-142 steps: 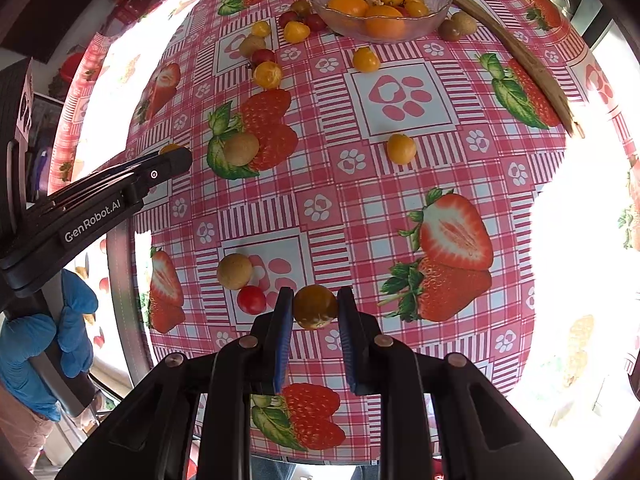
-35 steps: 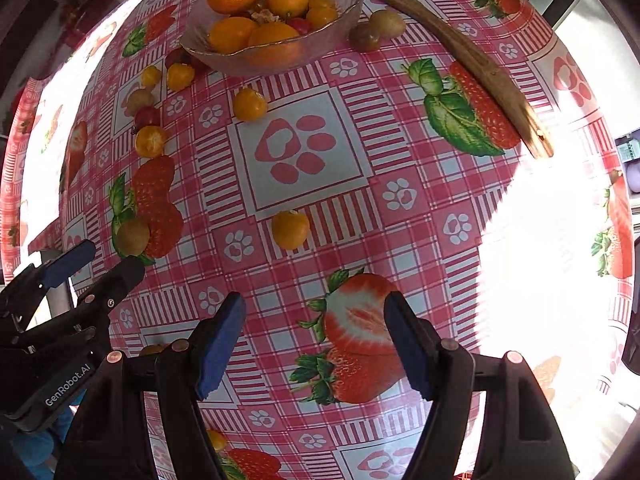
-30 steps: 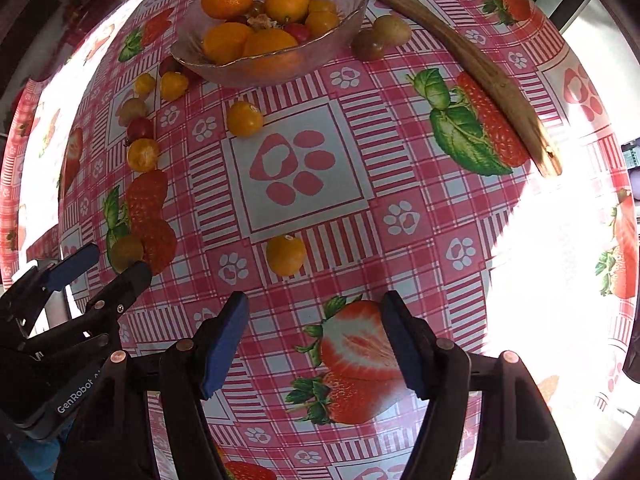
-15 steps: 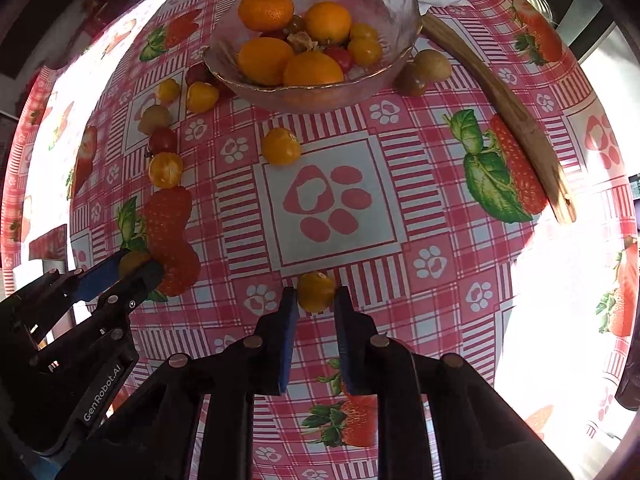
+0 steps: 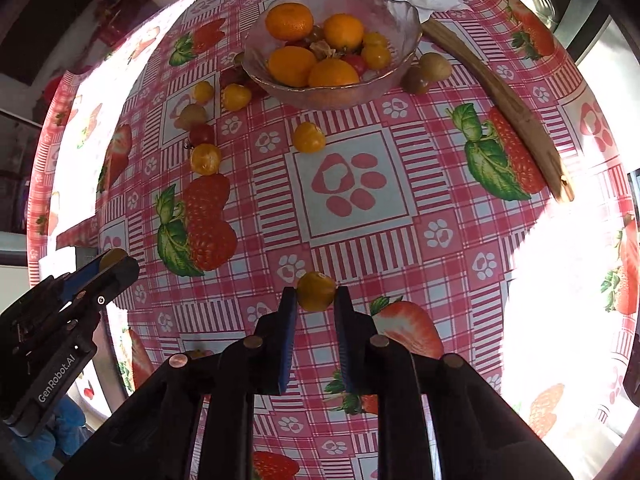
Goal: Organize fruits
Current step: 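Grasp a brown kiwi with the left tool while the right tool grasps a yellow tomato, then lower the kiwi into the white tray with the left tool while the right tool releases its tomato there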
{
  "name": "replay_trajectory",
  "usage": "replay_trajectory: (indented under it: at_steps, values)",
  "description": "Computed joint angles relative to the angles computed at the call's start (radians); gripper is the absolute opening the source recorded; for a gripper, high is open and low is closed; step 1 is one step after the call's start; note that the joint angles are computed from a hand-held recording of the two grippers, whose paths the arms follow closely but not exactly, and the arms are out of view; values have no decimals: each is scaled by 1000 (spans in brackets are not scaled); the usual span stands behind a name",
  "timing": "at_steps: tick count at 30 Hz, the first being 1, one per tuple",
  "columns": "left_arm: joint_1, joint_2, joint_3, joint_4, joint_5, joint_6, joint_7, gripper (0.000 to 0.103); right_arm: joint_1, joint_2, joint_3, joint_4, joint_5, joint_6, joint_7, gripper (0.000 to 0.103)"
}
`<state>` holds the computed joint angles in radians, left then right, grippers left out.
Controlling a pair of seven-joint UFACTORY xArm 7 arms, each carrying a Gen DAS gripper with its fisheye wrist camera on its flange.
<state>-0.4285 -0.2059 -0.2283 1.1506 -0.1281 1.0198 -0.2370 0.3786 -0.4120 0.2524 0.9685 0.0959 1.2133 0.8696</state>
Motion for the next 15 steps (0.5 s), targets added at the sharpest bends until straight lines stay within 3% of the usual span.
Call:
replay_trajectory:
  at_steps: [15]
  values:
    - [71, -221, 55, -164, -13, 49, -14, 27, 60, 161, 45, 161, -17, -8, 6, 21]
